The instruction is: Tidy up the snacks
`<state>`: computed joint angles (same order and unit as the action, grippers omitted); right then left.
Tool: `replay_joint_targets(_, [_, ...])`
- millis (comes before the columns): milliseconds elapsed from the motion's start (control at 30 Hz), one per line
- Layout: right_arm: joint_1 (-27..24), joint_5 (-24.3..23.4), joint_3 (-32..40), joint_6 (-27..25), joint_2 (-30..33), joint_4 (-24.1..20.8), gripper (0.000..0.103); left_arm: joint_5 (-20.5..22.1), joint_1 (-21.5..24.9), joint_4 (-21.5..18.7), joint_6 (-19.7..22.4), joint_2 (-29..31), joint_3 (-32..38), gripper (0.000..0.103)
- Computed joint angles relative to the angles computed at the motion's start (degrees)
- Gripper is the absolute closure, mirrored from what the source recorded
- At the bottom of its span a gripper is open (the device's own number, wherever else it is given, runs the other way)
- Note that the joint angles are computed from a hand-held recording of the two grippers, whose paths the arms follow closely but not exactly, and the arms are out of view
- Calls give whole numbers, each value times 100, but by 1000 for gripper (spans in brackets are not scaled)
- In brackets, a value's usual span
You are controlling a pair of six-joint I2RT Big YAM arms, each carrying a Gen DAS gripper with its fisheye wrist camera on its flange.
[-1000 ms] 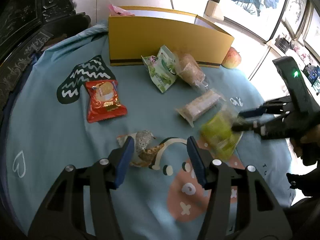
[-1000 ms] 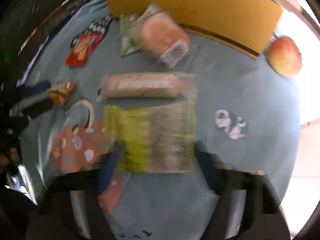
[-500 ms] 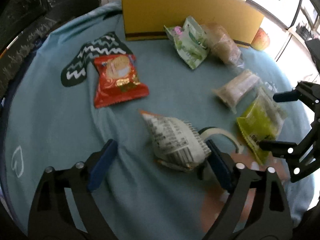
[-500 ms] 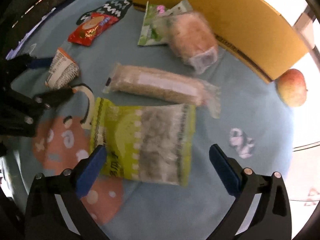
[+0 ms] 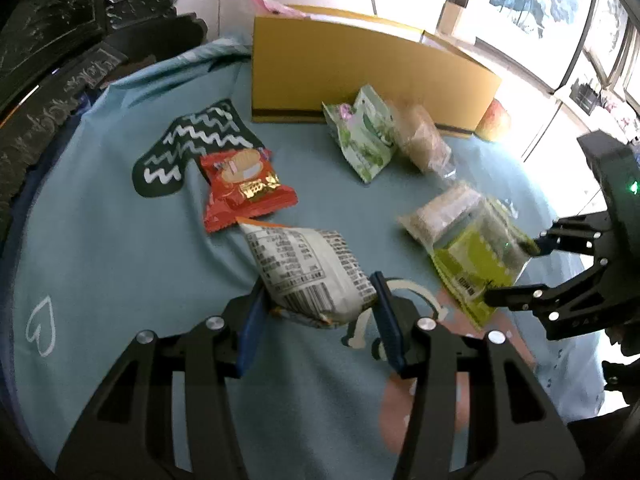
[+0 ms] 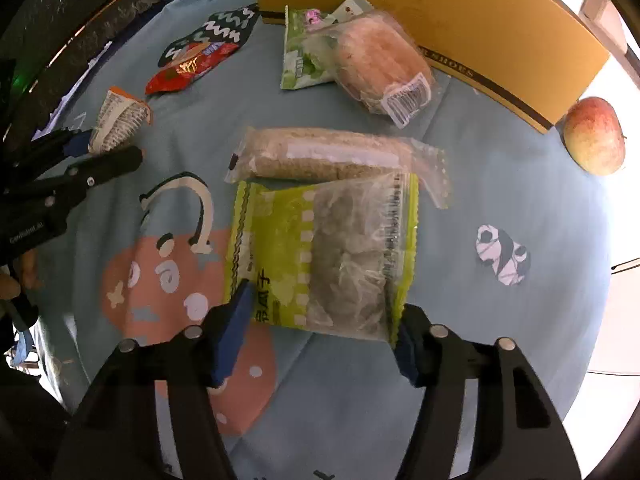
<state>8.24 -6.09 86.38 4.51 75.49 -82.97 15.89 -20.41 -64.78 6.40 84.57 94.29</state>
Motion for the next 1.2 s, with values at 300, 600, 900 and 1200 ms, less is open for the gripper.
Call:
replay_joint_targets(300, [-196, -946, 87, -70, -188, -389, 70, 262, 60, -74, 17, -131, 41, 53])
replay_joint_targets(600, [476, 944, 322, -539, -73, -329, 11, 16, 43, -181, 181, -128, -36, 52])
replay_joint_targets(900, [993, 1459, 186, -3090, 102, -129, 1, 15, 160, -291, 218, -100, -29, 52])
replay_joint_targets(1200, [499, 352, 580, -3464, 564, -647, 1, -69, 126, -394, 284, 12, -53, 43])
